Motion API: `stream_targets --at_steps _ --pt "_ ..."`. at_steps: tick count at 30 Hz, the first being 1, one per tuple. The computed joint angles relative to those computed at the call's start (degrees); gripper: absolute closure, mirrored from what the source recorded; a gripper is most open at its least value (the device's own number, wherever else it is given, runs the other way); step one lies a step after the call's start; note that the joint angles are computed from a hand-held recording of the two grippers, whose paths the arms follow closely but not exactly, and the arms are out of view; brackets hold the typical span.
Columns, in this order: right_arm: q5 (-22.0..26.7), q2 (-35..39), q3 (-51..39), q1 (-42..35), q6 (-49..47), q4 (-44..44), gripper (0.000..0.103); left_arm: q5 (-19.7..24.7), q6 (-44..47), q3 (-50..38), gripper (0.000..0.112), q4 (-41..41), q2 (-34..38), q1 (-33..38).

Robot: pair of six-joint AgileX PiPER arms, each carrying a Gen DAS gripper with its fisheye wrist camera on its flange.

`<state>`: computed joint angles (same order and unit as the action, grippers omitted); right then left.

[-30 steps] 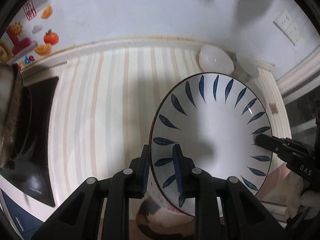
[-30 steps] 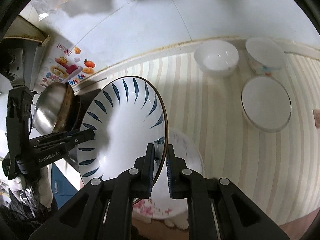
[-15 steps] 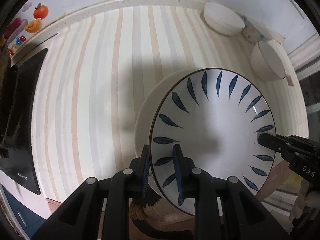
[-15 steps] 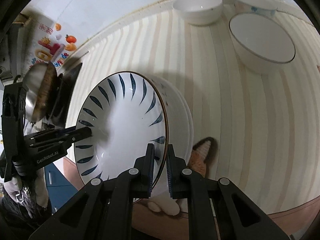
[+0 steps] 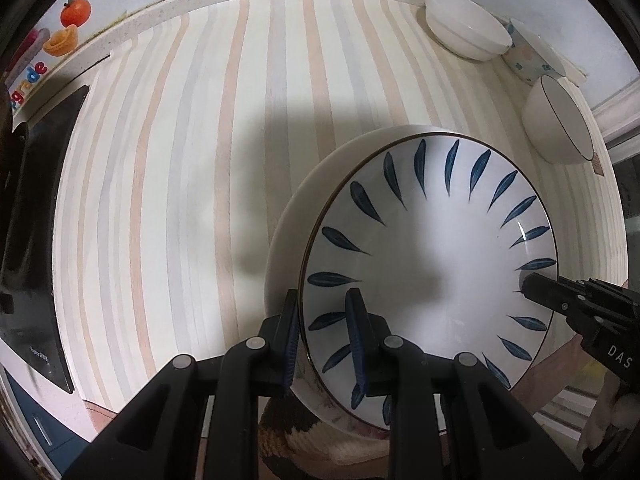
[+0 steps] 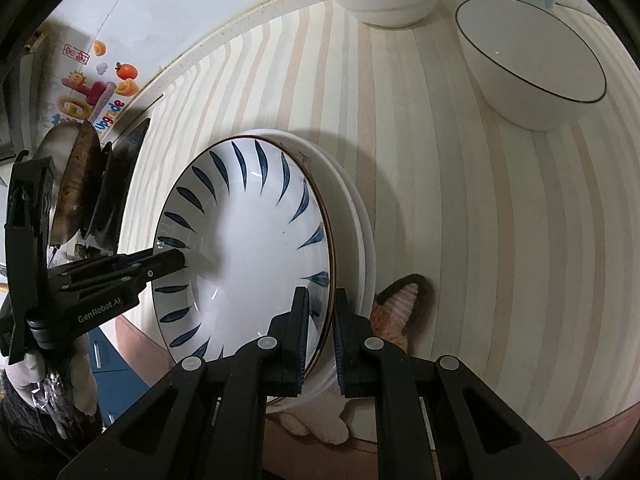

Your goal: Organize plates and bowls

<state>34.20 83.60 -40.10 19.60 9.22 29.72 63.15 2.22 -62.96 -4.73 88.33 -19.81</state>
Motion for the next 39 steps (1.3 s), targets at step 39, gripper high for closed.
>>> stream_targets --at_steps 39 --pt "9.3 -2.9 -5.6 -0.7 7.4 -6.8 0.084 6.5 -4.5 -2.2 0.091 1.5 -7.2 2.8"
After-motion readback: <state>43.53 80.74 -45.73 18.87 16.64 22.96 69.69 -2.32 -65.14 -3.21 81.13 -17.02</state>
